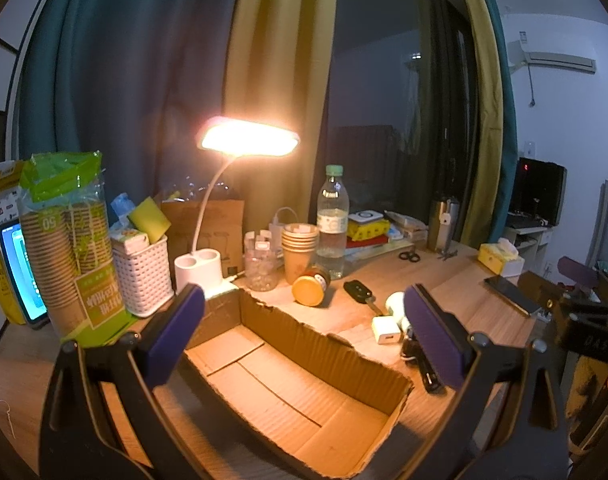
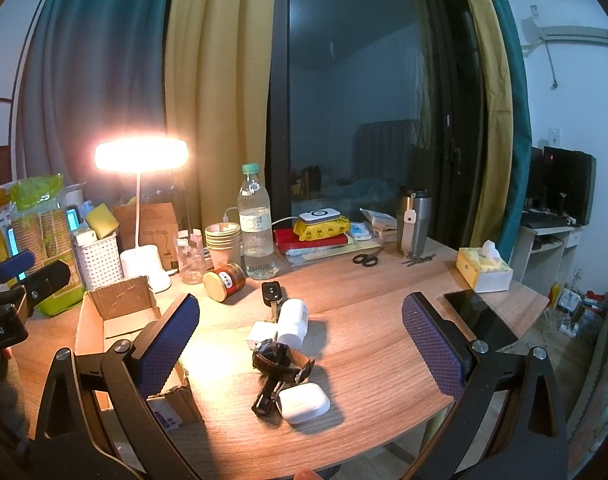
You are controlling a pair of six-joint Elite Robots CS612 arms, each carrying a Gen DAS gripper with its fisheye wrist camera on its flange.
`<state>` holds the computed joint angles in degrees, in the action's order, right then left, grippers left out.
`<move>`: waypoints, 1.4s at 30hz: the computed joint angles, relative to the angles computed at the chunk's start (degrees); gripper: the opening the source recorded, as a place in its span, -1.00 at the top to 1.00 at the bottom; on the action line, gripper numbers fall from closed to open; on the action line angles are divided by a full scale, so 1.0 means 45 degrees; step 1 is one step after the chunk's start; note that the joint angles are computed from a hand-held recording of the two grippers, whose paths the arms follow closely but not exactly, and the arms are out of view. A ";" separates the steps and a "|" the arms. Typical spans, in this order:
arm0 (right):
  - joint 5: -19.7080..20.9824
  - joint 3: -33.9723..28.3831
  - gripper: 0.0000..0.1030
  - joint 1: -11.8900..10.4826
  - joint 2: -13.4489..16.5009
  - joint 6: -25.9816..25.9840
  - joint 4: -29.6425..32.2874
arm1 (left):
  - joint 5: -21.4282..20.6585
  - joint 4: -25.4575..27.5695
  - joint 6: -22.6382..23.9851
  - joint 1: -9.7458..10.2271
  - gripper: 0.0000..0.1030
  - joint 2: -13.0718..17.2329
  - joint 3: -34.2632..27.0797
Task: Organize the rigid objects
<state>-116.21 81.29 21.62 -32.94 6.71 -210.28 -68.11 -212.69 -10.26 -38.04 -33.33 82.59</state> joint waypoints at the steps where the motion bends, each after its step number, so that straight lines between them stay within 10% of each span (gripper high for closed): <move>1: 0.0006 0.0004 -1.00 0.0001 0.0010 -0.0006 -0.0009 | 0.0011 -0.0016 0.0014 -0.0006 -0.94 -0.0001 0.0012; 42: 0.0000 -0.0022 -1.00 0.0012 0.0015 -0.0003 0.0143 | 0.0043 0.0111 -0.0193 0.0053 -0.95 -0.0057 0.0188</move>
